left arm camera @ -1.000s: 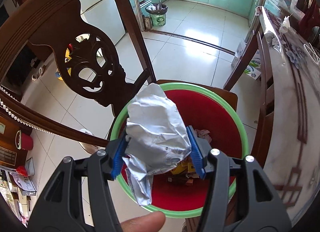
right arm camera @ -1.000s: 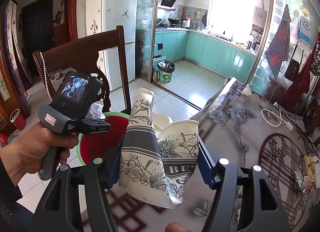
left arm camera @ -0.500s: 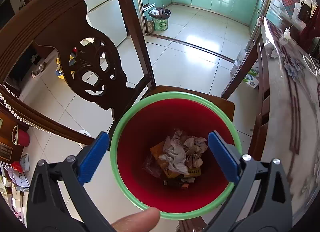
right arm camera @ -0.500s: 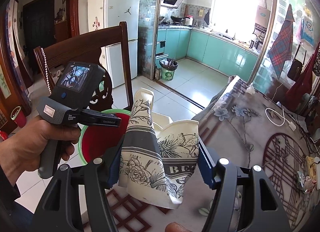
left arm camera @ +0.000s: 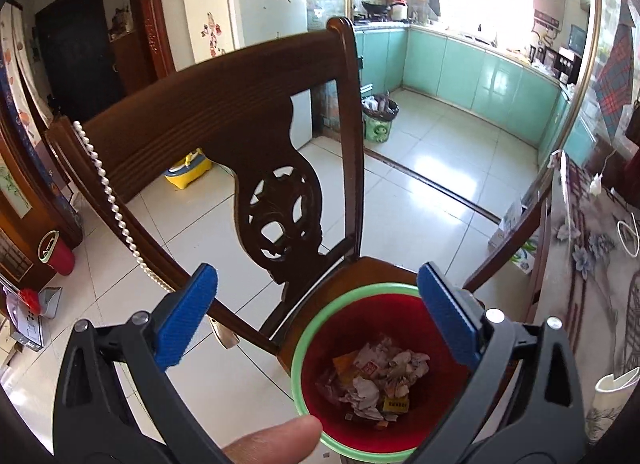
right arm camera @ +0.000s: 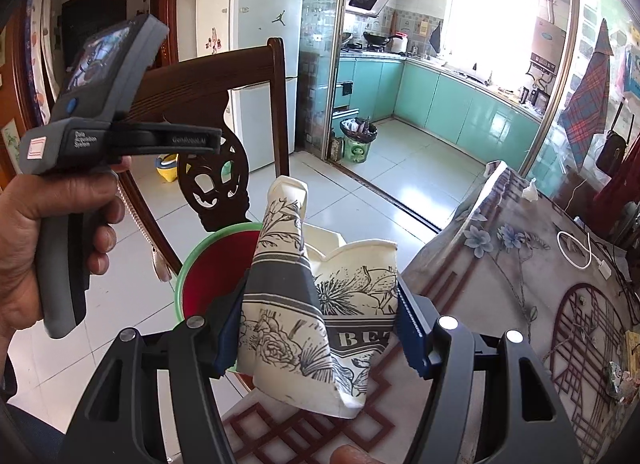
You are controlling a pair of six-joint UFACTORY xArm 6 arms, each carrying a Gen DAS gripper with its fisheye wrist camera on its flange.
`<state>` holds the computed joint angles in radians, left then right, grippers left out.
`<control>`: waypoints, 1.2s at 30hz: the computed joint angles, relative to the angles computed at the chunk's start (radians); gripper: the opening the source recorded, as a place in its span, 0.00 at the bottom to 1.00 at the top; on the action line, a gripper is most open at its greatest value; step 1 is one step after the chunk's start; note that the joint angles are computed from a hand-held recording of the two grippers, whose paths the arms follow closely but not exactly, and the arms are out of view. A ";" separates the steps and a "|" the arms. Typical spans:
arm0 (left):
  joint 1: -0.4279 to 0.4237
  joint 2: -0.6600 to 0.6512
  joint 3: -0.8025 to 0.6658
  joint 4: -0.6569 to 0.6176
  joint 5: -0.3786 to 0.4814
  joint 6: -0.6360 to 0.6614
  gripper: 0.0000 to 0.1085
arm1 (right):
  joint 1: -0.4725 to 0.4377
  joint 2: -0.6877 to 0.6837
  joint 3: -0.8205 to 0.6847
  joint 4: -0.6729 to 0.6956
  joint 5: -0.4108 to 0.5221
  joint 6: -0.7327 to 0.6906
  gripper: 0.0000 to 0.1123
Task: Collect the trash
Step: 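Lower the printed paper cup into the bin and open the right tool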
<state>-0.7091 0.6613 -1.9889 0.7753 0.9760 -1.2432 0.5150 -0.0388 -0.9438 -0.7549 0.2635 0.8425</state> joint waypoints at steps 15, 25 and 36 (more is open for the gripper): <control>0.009 -0.142 0.141 0.146 0.050 -0.168 0.91 | 0.041 0.270 -0.227 0.098 -0.012 -0.082 0.56; 0.012 -0.166 0.164 0.149 0.056 -0.209 0.91 | 0.071 0.469 -0.406 0.356 0.061 -0.283 0.56; 0.020 -0.165 0.166 0.135 0.054 -0.222 0.91 | 0.102 0.631 -0.576 0.479 0.190 -0.429 0.57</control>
